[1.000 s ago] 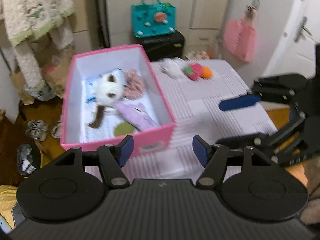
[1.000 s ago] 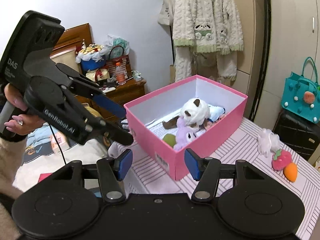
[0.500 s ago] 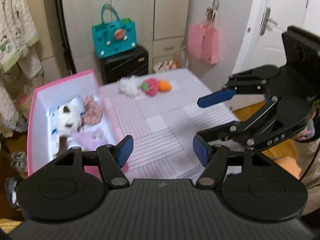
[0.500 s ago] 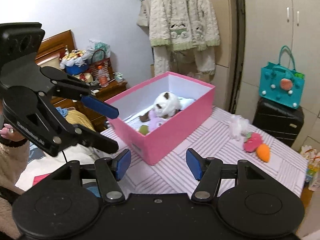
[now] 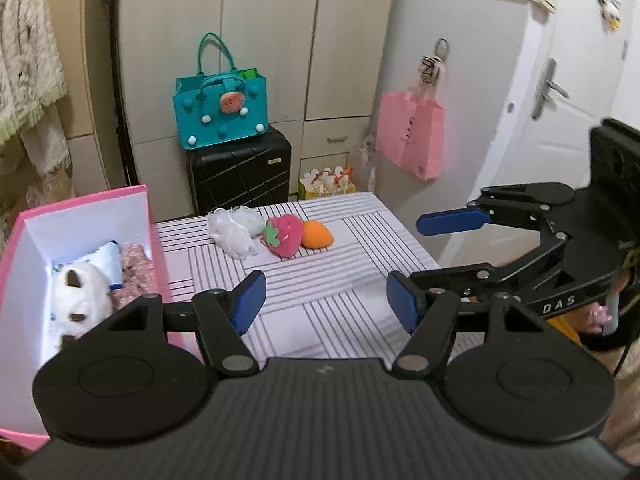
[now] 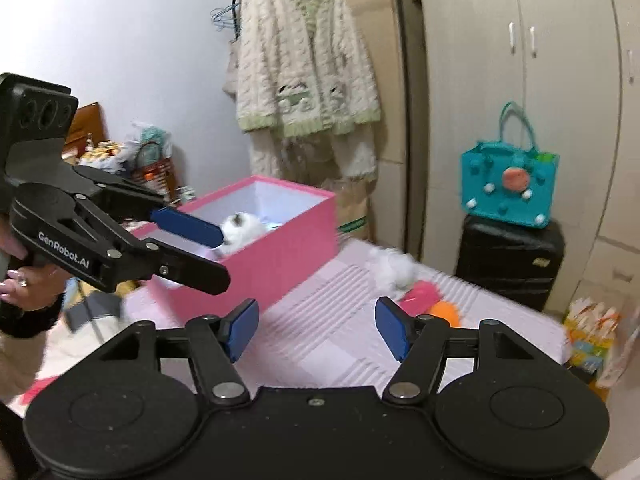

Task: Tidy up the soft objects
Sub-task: 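Grasp the pink strawberry sponge with the left gripper while the right grasps the orange sponge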

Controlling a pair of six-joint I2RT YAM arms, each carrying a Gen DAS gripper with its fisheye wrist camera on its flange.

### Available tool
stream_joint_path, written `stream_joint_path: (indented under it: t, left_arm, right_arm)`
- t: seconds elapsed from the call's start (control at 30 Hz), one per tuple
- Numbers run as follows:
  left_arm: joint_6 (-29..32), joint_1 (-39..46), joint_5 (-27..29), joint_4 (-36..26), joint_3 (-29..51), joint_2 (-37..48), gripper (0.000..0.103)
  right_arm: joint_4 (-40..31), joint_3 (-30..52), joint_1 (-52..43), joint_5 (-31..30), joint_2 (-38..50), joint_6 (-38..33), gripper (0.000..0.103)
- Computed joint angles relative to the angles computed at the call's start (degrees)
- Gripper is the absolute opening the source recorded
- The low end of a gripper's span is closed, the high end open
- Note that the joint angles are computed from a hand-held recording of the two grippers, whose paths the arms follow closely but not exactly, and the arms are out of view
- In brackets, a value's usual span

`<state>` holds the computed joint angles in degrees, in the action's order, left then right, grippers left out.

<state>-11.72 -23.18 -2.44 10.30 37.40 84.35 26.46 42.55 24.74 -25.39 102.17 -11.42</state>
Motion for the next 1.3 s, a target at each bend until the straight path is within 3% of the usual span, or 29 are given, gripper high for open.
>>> stream_joint_path:
  t: [0.1, 0.17, 0.33, 0.6, 0.7, 0.77, 1.0, 1.1, 1.3]
  left_arm:
    - [-1.3, -0.3, -1.8, 5.3, 2.1, 6.8, 0.066]
    - [-2.5, -0.5, -2.5, 9.2, 3.6, 11.1, 0.066]
    - [-4.1, -0.8, -4.8, 12.4, 9.9, 21.0, 0.066]
    - [-8.8, 1.1, -2.7, 8.2, 23.9, 34.8, 0.066]
    - [-12.3, 2.5, -0.3, 5.4, 29.0, 38.7, 0.066]
    - [-13.5, 2.6, -1.5, 4.4, 31.8, 40.9, 0.065]
    - [-16.4, 3.4, -2.2, -3.8, 44.8, 48.9, 0.064]
    - [-16.9, 4.2, 1.4, -6.3, 49.5, 52.1, 0.064]
    - [-18.0, 4.1, 0.1, -8.1, 53.2, 55.2, 0.064]
  right_arm:
    - [6.4, 0.5, -2.9, -1.7, 5.1, -1.8, 0.07]
    - [15.8, -0.2, -5.1, -4.4, 10.2, -1.3, 0.07]
    - [20.0, 3.8, -6.2, 0.1, 18.3, -7.4, 0.07]
    - [10.3, 17.9, -7.9, -0.7, 27.6, -10.3, 0.07]
    - [9.7, 22.3, -7.6, -0.3, 31.5, -11.0, 0.07]
    - [8.2, 25.3, -7.6, -0.5, 33.8, -11.4, 0.07]
    - [-3.4, 39.7, -8.1, -3.2, 41.6, -10.6, 0.069]
    - [-7.8, 44.7, -8.3, -4.5, 44.2, -9.8, 0.069]
    - [-11.8, 49.5, -7.9, -5.0, 46.9, -10.3, 0.069]
